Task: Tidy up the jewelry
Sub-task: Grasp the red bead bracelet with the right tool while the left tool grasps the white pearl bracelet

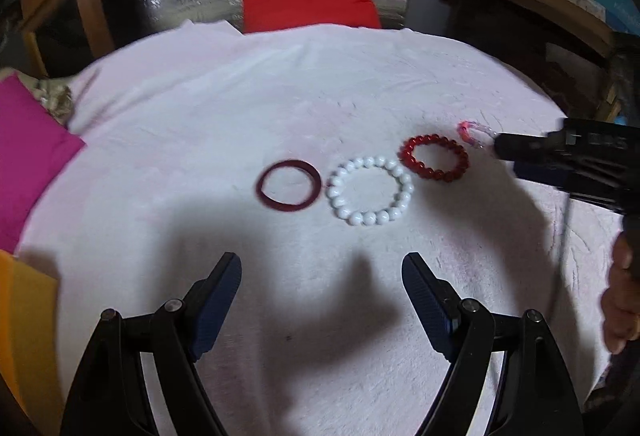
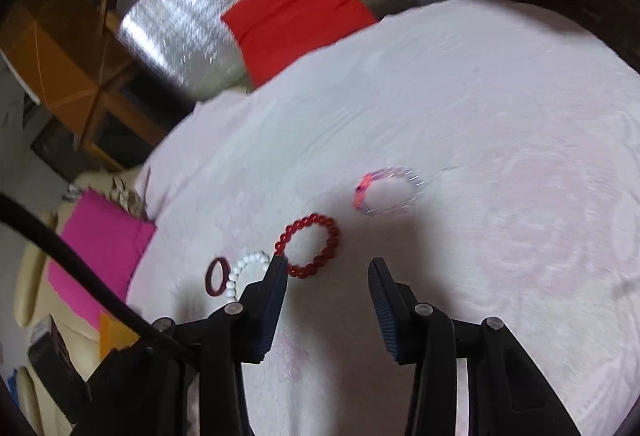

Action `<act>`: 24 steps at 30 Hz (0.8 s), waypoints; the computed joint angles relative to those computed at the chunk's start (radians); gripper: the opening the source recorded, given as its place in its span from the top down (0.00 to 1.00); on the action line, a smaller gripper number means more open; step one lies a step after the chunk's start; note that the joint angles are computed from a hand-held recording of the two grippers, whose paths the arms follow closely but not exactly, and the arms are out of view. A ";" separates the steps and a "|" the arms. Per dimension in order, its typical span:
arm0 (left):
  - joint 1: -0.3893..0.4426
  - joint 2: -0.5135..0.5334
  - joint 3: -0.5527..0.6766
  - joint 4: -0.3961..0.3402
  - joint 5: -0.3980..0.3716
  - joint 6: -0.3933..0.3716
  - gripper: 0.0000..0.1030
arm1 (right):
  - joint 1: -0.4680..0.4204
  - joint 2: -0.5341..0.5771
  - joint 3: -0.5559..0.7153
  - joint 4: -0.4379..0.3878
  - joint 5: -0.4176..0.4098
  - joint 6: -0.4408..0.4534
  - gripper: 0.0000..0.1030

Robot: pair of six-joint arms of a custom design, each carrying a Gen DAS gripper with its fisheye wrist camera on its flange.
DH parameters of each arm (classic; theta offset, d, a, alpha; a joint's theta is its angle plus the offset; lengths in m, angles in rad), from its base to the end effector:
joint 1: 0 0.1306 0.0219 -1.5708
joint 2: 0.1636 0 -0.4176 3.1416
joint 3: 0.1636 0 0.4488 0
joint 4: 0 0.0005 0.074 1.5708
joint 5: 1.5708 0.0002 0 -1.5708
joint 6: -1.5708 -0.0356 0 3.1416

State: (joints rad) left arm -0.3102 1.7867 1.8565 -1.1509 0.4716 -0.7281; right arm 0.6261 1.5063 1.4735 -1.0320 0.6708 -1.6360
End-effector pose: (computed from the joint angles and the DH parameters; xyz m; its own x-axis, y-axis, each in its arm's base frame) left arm 0.6366 -0.2216 0.4564 -0.3109 0.7222 -0.6179 0.9141 0.4053 0.0137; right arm 0.4678 0.3104 0.4422 -0.1682 0.8430 -0.5110 0.7213 0.4586 0.5191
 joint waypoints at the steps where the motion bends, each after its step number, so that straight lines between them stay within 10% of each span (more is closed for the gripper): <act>1: 0.000 0.006 0.004 -0.011 0.001 -0.004 0.20 | -0.013 0.017 0.014 -0.008 -0.021 0.008 0.55; 12: 0.017 0.081 0.101 -0.086 0.047 -0.035 0.20 | -0.061 0.171 0.192 -0.276 -0.041 -0.073 0.55; 15: 0.023 0.088 0.116 -0.107 0.080 -0.061 0.20 | -0.058 0.224 0.259 -0.399 -0.022 -0.040 0.78; 24: -0.002 0.169 0.229 -0.298 0.170 -0.107 0.20 | -0.021 0.127 0.150 -0.343 -0.011 -0.098 0.90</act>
